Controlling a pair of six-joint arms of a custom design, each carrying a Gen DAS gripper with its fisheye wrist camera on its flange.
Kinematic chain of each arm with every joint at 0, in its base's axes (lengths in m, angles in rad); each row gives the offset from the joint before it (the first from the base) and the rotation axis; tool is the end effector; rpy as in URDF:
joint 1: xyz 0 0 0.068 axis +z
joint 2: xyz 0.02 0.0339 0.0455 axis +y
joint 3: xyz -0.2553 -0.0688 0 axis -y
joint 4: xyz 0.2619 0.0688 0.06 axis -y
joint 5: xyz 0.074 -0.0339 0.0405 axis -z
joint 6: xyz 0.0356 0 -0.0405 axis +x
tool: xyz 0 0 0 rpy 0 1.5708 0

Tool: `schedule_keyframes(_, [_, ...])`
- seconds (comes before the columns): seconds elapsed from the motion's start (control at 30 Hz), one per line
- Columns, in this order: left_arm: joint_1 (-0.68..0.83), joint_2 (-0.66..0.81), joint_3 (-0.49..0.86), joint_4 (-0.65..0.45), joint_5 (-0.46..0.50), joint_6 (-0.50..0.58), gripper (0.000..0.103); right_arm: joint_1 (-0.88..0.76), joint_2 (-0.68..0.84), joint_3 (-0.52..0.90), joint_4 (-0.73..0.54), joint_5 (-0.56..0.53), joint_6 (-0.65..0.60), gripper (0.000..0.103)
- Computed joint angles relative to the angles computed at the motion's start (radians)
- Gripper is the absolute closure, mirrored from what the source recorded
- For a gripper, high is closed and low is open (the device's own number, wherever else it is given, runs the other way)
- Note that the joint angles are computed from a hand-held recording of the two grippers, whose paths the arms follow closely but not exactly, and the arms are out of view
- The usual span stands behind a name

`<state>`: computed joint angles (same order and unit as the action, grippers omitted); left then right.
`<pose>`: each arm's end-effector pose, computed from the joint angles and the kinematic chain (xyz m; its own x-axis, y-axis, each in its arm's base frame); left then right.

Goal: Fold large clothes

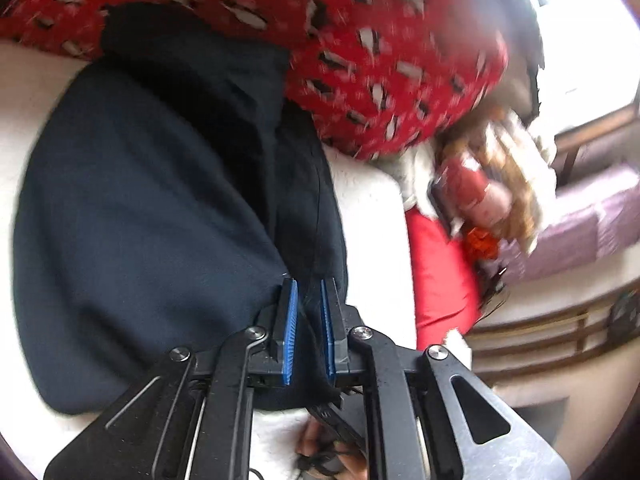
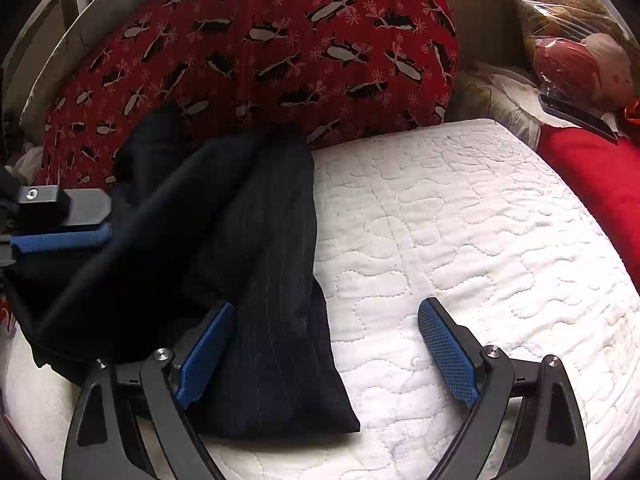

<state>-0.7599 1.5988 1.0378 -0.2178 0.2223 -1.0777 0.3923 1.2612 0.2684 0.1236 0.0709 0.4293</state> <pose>0.2543 -0.2524 0.2038 -0.9331 -0.2986 -0.2005 -0.0766 0.7097 -0.7003 0.1915 0.0765 0.0864 -0.7829 0.1254 -0.6094 -0.0146 0.9755 0.2195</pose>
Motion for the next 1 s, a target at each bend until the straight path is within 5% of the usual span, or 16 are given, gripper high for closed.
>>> schedule_keyframes(0.1, [0.057, -0.191, -0.164, 0.072, 0.010, -0.054, 0.092, -0.007, 0.000, -0.003, 0.006, -0.010, -0.002, 0.009])
schedule_keyframes(0.2, [0.133, -0.369, -0.276, 0.016, -0.052, -0.057, 0.080, -0.025, -0.014, 0.007, -0.024, -0.034, -0.007, 0.009])
schedule_keyframes(0.3, [0.187, -0.391, -0.296, -0.120, -0.118, -0.019, 0.078, -0.055, -0.091, 0.036, -0.168, -0.049, -0.012, 0.012])
schedule_keyframes(0.37, [0.210, -0.367, -0.359, -0.068, -0.054, -0.050, 0.078, -0.108, -0.227, 0.037, -0.278, -0.014, 0.039, 0.012])
schedule_keyframes(0.47, [0.167, -0.329, -0.418, 0.007, -0.049, -0.058, 0.078, -0.231, -0.450, 0.032, -0.326, -0.186, 0.096, 0.011])
schedule_keyframes(0.53, [0.111, -0.328, -0.405, -0.021, -0.132, -0.014, 0.078, -0.209, -0.423, 0.099, -0.322, -0.297, 0.066, 0.011])
schedule_keyframes(0.63, [0.098, -0.348, -0.406, -0.037, -0.135, 0.012, 0.078, -0.074, -0.263, 0.211, -0.311, -0.368, -0.003, 0.009])
schedule_keyframes(0.7, [0.109, -0.382, -0.430, -0.037, -0.106, 0.004, 0.078, 0.020, -0.086, 0.291, -0.323, -0.323, -0.018, 0.009])
schedule_keyframes(0.77, [0.133, -0.430, -0.473, -0.019, -0.062, -0.027, 0.078, 0.032, 0.091, 0.364, -0.347, -0.404, -0.037, 0.024])
schedule_keyframes(0.8, [0.137, -0.400, -0.456, 0.017, -0.047, -0.041, 0.078, 0.028, 0.149, 0.373, -0.337, -0.473, -0.032, 0.076])
schedule_keyframes(0.83, [0.142, -0.406, -0.461, 0.033, -0.026, -0.053, 0.078, 0.035, 0.157, 0.371, -0.333, -0.478, -0.029, 0.086])
schedule_keyframes(1.0, [0.112, -0.451, -0.512, 0.134, 0.023, -0.109, 0.072, -0.104, -0.069, 0.175, -0.227, -0.478, -0.027, 0.093])
